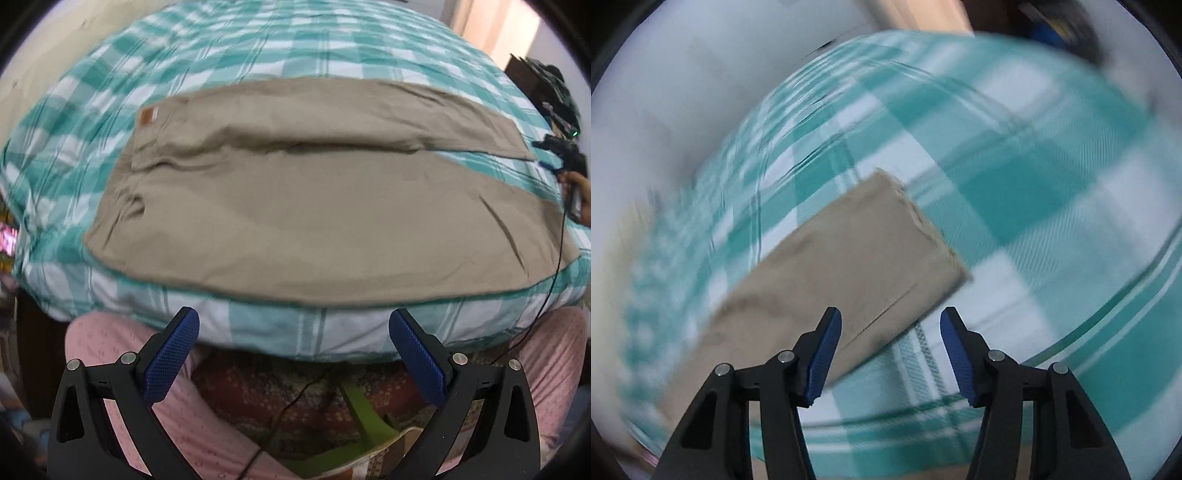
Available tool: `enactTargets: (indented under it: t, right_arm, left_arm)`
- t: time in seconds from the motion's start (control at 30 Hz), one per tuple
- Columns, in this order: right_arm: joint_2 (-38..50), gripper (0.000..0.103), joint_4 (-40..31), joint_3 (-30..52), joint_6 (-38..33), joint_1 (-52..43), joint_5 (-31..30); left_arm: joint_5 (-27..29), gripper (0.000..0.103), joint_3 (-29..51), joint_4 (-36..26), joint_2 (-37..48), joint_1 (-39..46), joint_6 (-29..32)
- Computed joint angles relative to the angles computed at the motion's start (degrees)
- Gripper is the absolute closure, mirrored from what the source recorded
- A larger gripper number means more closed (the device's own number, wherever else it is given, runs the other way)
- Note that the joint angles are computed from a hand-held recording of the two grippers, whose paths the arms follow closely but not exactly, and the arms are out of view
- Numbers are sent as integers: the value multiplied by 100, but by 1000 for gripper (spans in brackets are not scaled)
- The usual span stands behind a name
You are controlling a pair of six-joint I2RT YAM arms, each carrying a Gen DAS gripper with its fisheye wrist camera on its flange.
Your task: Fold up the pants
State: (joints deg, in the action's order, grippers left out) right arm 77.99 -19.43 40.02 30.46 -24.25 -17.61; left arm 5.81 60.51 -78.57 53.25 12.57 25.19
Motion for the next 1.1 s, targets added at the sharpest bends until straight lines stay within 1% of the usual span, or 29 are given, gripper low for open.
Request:
enactTargets:
  t: [0.07, 0.1, 0.13, 0.17, 0.2, 0.23, 0.27, 0.3, 0.33, 0.37, 0.4, 0.43, 0.47, 0.5, 0.53, 0.57, 0.63, 0.67, 0.7, 0.73, 0.77, 0.8, 0.83, 0.87, 0.93, 1.0, 1.03, 1.07, 1.1]
  right_arm:
    - [451, 47, 1032, -414, 709, -236, -412]
    - [587, 48, 1361, -511, 907, -230, -477]
    - [759, 52, 1809, -615, 1124, -233, -572]
    - [902, 63, 2069, -617, 1232, -191, -643]
    - [1011, 88, 2065, -468, 1169, -117, -686]
    - [922, 99, 1771, -275, 811, 20, -334]
    - [843, 99, 1480, -139, 494, 88, 33]
    - [862, 98, 1136, -4, 282, 53, 326]
    - [903, 91, 998, -3, 223, -55, 352]
    - [910, 88, 840, -64, 196, -215, 424]
    - [808, 87, 760, -130, 132, -290, 511]
    - [573, 81, 580, -176, -38, -258, 805]
    - [376, 76, 335, -149, -166, -144, 1158]
    - [200, 64, 103, -101, -264, 63, 1571]
    - [-40, 52, -94, -78, -379, 324, 1913]
    - [-270, 49, -222, -73, -467, 540, 2024]
    - [-561, 48, -443, 8, -432, 1018, 2088]
    - [-602, 48, -539, 148, -286, 1406, 2008]
    - [-669, 47, -577, 194, -168, 1682, 1889]
    - [-627, 46, -562, 271, -63, 1901, 1805]
    - [-480, 44, -529, 468, 117, 2295, 1650]
    - [-244, 39, -422, 704, 299, 2719, 1494]
    - [-16, 33, -281, 871, 452, 3030, 1407]
    - [479, 31, 6, 1243, 658, 3497, 1071]
    - [1199, 27, 502, 1705, 972, 4134, 565]
    - [2347, 26, 1065, 2561, 1275, 4749, -218]
    - [2809, 26, 1188, 2956, 1408, 5002, -449]
    - [3485, 26, 1236, 3610, 1526, 5286, -690]
    - [3874, 26, 1111, 4019, 1489, 5365, -819]
  left_arm:
    - [-37, 1, 33, 89, -19, -187, -157]
    - [-43, 1, 17, 135, -11, -207, -178]
    - [-62, 1, -1, 167, 24, -245, -218]
    - [-88, 1, -37, 192, 81, -294, -260]
    - [-141, 1, -81, 230, 153, -370, -332]
    - [-178, 1, -106, 262, 238, -419, -358]
    - [-163, 1, -97, 325, 374, -450, -367]
    - [-102, 1, -52, 403, 515, -437, -355]
    - [-12, 1, 43, 548, 732, -439, -374]
    - [69, 1, 152, 758, 964, -488, -444]
    - [136, 1, 252, 1034, 1199, -548, -508]
    - [166, 1, 349, 1379, 1447, -647, -603]
    - [155, 1, 518, 1965, 1859, -826, -790]
    - [139, 1, 666, 2399, 2204, -975, -961]
    - [145, 1, 898, 2926, 2729, -1167, -1172]
    - [110, 1, 1057, 3273, 3107, -1313, -1321]
    - [-154, 0, 1226, 4202, 3946, -1640, -1534]
    - [-554, 1, 1196, 4784, 4465, -1856, -1557]
    - [-938, 1, 1134, 5100, 4823, -1998, -1535]
    - [-1224, 1, 1161, 5195, 5213, -2084, -1457]
    - [-1290, 1, 1037, 5365, 5496, -2105, -1338]
    - [-1195, 1, 688, 5769, 5491, -2054, -1232]
    - [-997, 1, 202, 6364, 5237, -1945, -1127]
    - [-883, 1, 3, 6565, 5120, -1878, -1076]
    - [-642, 1, -7, 6492, 5085, -1725, -1063]
    - [-400, 1, -62, 6556, 5088, -1585, -1086]
    - [-375, 1, -93, 6603, 5082, -1597, -1126]
    - [-346, 1, -158, 6673, 5054, -1585, -1135]
    - [-341, 1, -236, 6724, 4998, -1591, -1146]
